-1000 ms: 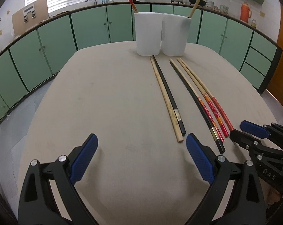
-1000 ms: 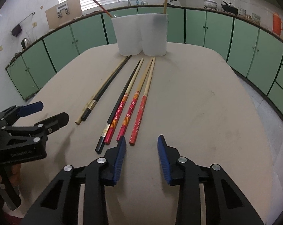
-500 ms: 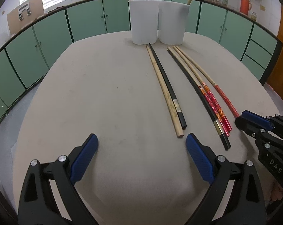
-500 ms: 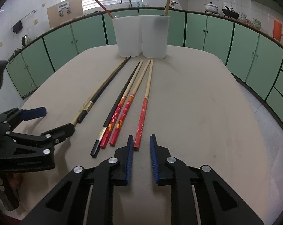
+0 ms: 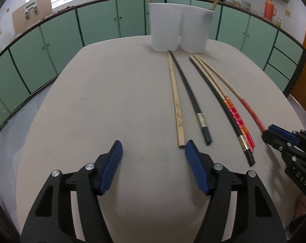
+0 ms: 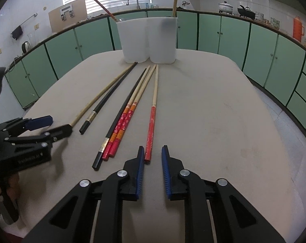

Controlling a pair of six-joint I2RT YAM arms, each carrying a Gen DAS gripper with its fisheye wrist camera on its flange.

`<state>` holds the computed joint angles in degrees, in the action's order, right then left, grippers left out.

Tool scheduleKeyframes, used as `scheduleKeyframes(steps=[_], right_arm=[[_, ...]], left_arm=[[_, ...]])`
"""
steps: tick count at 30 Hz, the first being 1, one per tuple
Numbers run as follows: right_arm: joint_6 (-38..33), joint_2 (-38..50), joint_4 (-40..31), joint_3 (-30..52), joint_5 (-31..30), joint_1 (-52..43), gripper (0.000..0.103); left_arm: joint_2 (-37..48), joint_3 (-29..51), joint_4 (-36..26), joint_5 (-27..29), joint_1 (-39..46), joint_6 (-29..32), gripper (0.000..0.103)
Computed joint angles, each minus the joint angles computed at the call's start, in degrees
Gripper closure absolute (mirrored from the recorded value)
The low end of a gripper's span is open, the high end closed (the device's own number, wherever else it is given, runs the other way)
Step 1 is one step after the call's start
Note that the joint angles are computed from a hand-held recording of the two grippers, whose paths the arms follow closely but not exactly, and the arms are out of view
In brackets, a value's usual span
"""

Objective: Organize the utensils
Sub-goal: 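Grasp a wooden chopstick with the left tool while the right tool grasps a red chopstick, lift toward holder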

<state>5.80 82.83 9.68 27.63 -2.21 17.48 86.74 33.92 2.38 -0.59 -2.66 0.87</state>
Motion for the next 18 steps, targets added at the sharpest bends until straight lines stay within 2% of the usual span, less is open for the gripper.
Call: scheduleKeyframes(steps=[11, 18], right_arm=[[-1.1, 0.4, 1.0, -0.3, -3.2, -1.2, 0.084], [-0.7, 0.9, 0.9, 0.2, -1.3, -0.4, 0.084]], left_arm=[[-0.5, -0.3, 0.0, 0.8, 0.7, 0.1, 0.045], [0.8, 0.8, 0.4, 0.8, -0.2, -0.3, 0.057]])
